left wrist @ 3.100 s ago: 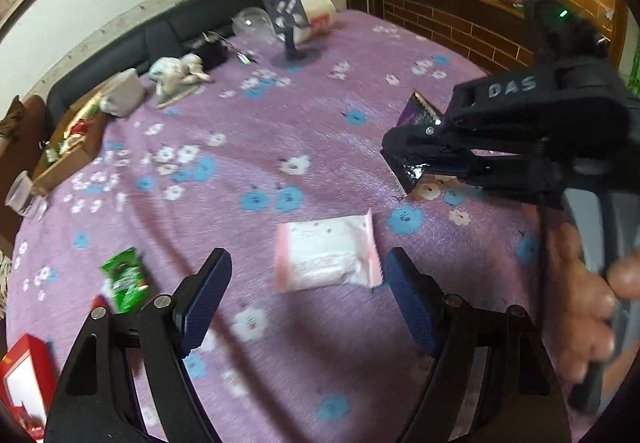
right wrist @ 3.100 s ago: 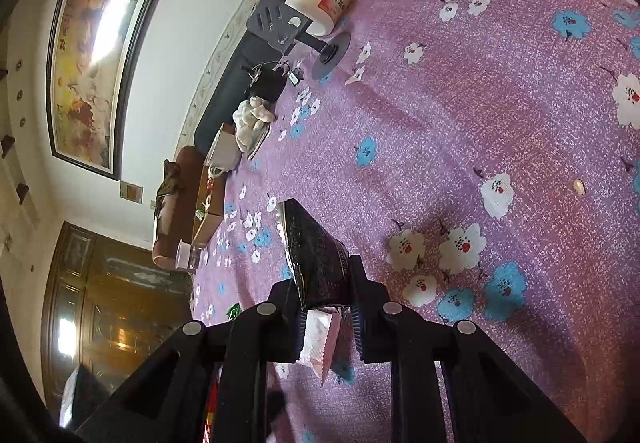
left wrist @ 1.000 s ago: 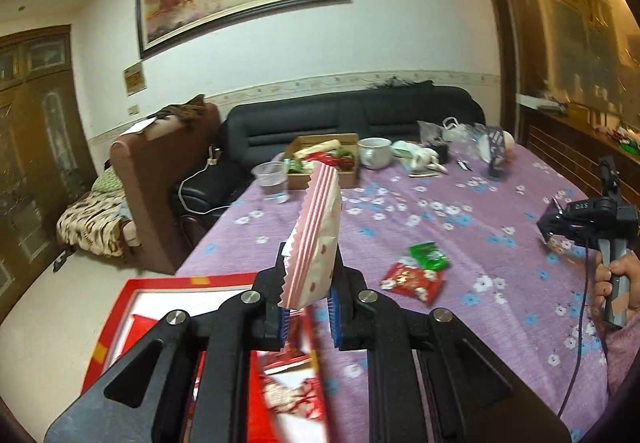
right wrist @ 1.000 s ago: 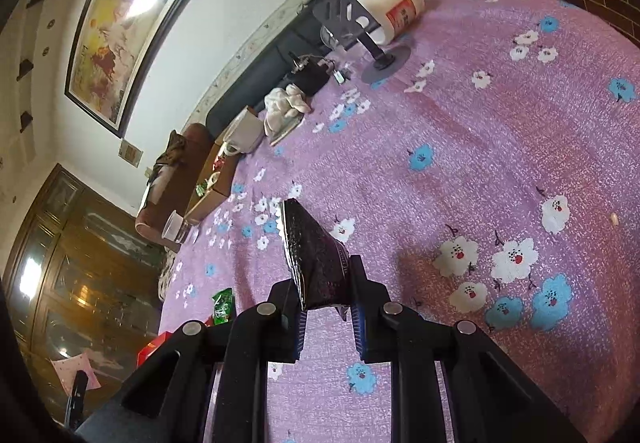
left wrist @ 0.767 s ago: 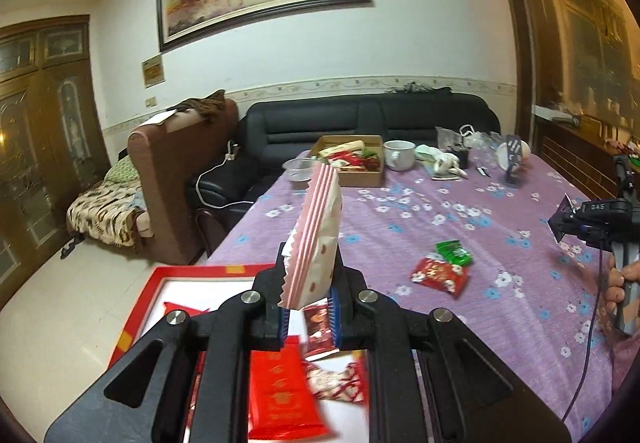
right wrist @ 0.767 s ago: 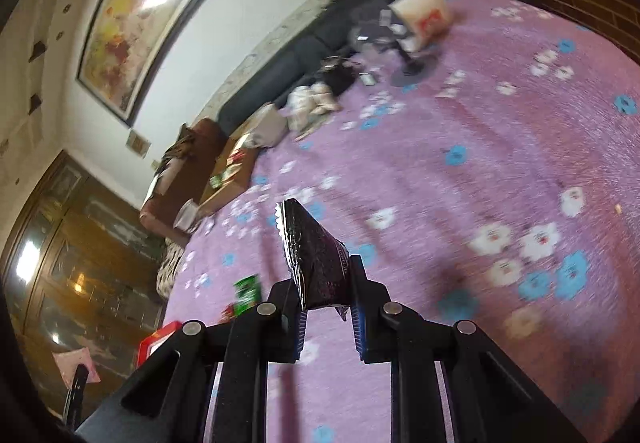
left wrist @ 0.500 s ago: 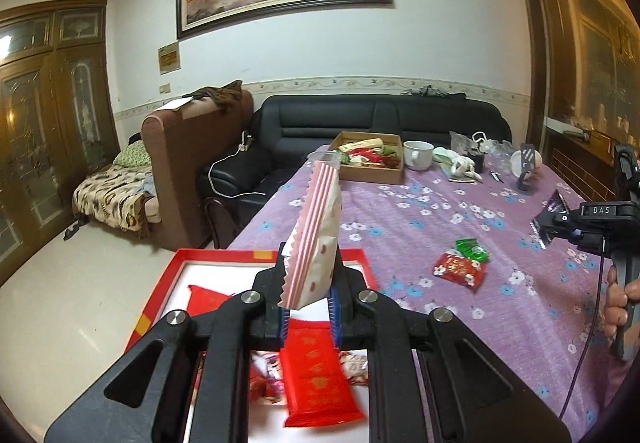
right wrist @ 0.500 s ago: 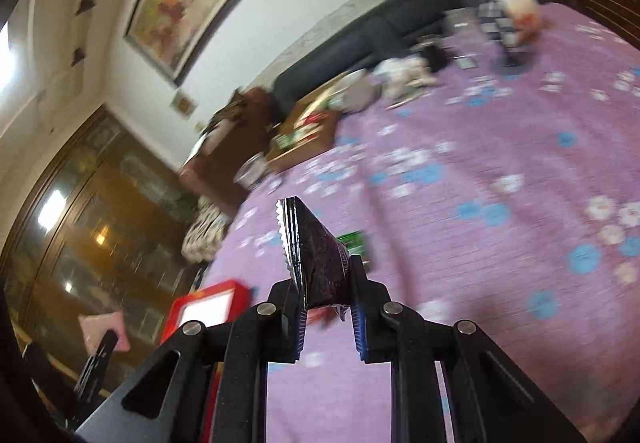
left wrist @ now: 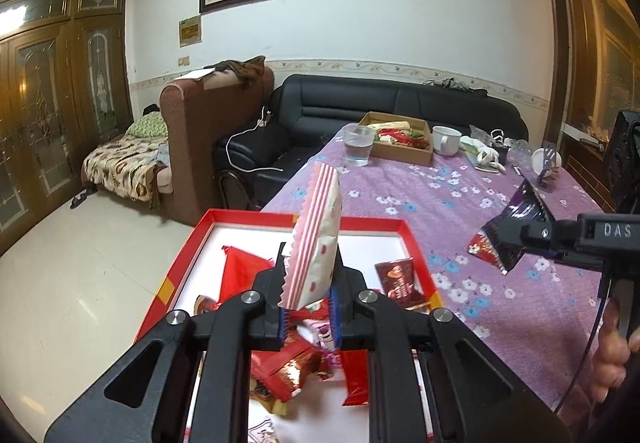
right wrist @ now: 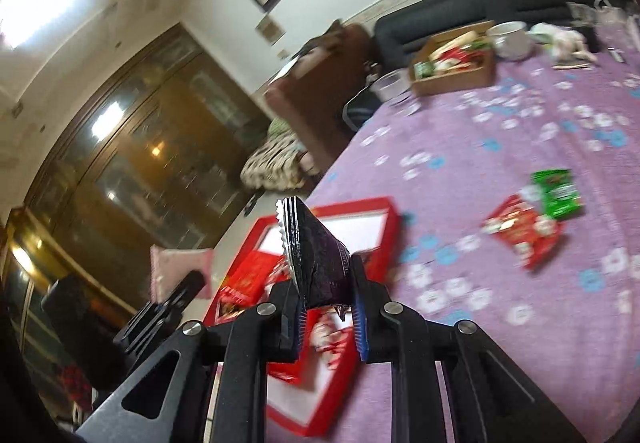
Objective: Organize snacks
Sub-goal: 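Carry both snacks over the tray and release them inside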
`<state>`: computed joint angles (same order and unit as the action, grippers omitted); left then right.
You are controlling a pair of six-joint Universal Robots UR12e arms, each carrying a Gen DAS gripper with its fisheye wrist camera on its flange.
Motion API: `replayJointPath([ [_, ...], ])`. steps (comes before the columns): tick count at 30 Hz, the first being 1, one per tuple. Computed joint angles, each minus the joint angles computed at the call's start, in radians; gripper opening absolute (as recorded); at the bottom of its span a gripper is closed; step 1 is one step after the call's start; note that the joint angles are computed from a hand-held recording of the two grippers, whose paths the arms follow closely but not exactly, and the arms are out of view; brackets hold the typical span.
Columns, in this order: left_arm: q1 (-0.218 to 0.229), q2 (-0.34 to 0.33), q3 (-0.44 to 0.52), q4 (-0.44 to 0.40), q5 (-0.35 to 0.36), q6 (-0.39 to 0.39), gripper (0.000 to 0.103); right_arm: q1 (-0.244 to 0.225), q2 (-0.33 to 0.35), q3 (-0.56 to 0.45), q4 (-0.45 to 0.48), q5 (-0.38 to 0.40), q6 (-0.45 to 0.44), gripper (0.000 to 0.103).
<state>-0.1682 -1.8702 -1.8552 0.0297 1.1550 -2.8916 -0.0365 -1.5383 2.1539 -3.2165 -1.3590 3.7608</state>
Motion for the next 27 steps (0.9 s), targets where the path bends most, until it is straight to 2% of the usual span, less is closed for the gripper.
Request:
replayJointPath([
  [11, 0.013, -0.021, 0.016, -0.034, 0.010, -0.011, 0.013, 0.052, 0.071, -0.058, 0.035, 0.034, -0.023, 0.019],
  [27, 0.015, -0.038, 0.031, -0.070, 0.020, -0.012, 0.013, 0.068, 0.110, -0.095, 0.046, 0.045, -0.046, 0.022],
])
